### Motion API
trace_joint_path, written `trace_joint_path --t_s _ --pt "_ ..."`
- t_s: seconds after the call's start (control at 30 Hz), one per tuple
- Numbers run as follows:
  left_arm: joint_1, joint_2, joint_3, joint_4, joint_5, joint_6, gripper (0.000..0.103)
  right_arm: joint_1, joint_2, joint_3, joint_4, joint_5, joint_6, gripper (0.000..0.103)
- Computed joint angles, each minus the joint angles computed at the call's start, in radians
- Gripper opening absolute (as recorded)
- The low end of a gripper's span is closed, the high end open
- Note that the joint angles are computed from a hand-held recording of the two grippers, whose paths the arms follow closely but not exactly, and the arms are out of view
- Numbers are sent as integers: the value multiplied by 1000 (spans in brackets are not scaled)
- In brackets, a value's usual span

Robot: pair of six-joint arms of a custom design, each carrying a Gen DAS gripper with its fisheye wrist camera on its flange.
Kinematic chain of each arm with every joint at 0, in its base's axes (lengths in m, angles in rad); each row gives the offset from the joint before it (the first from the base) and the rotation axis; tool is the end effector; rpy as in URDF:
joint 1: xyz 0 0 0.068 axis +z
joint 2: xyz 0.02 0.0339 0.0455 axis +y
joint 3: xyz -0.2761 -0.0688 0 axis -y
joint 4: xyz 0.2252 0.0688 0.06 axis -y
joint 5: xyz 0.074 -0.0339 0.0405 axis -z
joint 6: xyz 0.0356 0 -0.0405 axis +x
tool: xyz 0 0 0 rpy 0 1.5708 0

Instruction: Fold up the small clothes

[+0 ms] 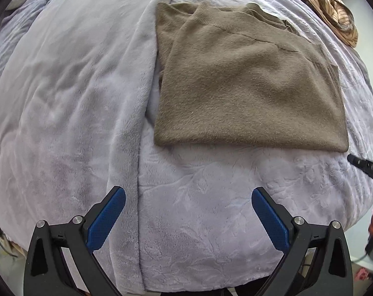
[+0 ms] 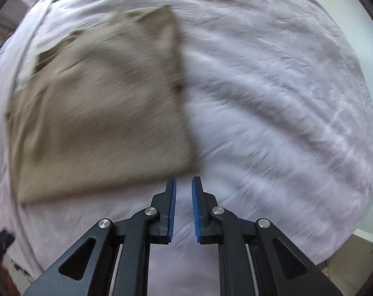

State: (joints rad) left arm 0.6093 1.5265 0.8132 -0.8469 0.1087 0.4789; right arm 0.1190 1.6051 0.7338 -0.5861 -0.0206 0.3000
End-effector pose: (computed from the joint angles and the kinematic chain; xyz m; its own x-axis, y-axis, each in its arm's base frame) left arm 0.1814 0.1219 0.1780 -0.9895 -0.1319 -0.0594 -0.1262 0.9878 -0.0914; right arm 0.2310 0.0284 0.1469 -0.9782 0.1806 -0.1020 0.1759 0.9830 0.0530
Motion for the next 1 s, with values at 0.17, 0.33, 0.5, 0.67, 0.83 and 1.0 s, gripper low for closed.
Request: trace_joint_path --t_s 0.17,0.33,0.5,0.67,0.83,1.0 --pt "-15 16 10 2 5 -13 103 181 -59 -49 -20 -64 110 32" --pt "8 10 6 -4 -2 15 103 345 -42 -71 7 -125 218 32" --pt "30 13 -4 -1 -3 31 103 438 -24 -96 45 -151 281 34" --pt "50 18 -8 0 -3 51 103 474 20 -93 71 -164 292 34" --pt "74 34 -10 4 -1 70 103 503 44 -85 79 -171 315 34" --pt "93 49 -14 9 -2 79 103 557 81 -74 112 -176 361 35"
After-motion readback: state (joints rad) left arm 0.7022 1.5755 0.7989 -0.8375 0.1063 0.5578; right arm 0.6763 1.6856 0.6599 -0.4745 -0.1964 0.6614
